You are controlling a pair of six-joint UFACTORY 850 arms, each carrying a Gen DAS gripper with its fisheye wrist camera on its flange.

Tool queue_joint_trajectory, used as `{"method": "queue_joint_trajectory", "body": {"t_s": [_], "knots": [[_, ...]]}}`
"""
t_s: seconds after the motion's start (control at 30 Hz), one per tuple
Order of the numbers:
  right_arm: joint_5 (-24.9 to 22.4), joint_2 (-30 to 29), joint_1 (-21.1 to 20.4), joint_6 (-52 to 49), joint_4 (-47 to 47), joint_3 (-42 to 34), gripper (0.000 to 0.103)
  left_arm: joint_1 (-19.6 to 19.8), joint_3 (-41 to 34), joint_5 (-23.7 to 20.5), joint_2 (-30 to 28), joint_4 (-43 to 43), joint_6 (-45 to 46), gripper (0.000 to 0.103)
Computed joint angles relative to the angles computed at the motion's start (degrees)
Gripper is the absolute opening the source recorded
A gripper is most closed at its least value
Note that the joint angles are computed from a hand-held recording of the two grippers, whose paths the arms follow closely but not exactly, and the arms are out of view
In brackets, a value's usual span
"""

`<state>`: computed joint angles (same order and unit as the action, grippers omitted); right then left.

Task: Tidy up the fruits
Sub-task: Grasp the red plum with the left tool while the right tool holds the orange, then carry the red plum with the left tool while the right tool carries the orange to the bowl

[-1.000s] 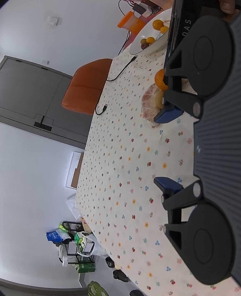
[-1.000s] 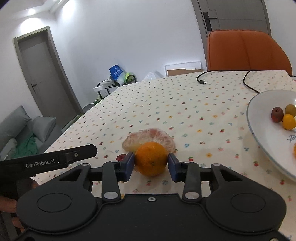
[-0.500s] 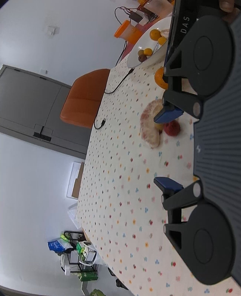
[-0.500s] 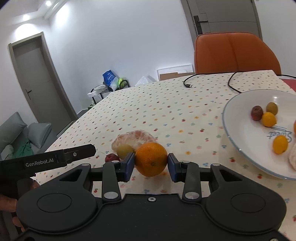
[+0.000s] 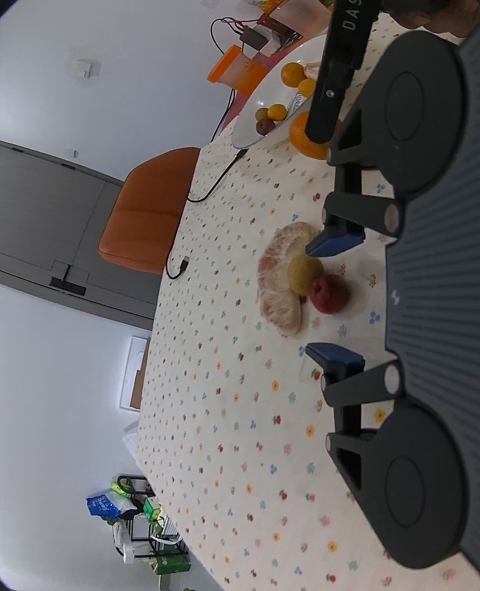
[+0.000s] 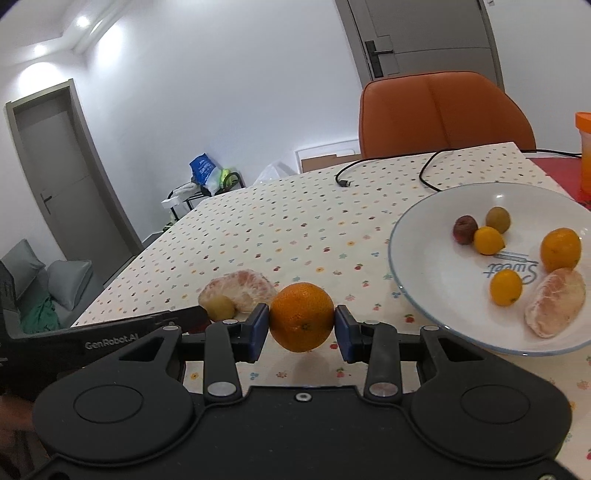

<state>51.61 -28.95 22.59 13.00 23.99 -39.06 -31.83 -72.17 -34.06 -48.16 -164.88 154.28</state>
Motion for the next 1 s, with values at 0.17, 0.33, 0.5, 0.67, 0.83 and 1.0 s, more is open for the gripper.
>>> {"method": "queue_joint_trajectory", "body": {"t_s": [0.17, 0.33, 0.5, 0.67, 0.83, 1.0], "knots": [[0.7, 0.1, -0.2, 0.8, -0.2, 0.4, 0.037, -0.1, -0.1, 0.5, 0.1, -0.5, 0.6, 0.022], [1.9, -0.2, -0.4, 2.3, -1.5, 0.7, 0.036, -0.1, 1.3, -0.4, 1.4, -3.6, 3.5, 0.022], [2.4, 0.2, -0.2, 2.3, -1.3, 1.1, 0.037, -0.3, 1.9, -0.8, 2.0, -4.6, 4.6, 0.022], [3.4, 1.3, 0.0, 1.6, 0.0, 2.2, 0.037, -0.4, 2.3, -1.7, 2.5, -3.8, 4.2, 0.022], [4.2, 2.3, 0.0, 0.6, 2.2, 3.1, 0.037, -0.6, 2.4, -2.2, 2.7, -3.1, 3.6, 0.022], [5.7, 3.5, -0.5, 0.4, 3.8, 4.7, 0.036, -1.2, 2.0, -2.0, 2.5, -3.0, 3.7, 0.022]]}}
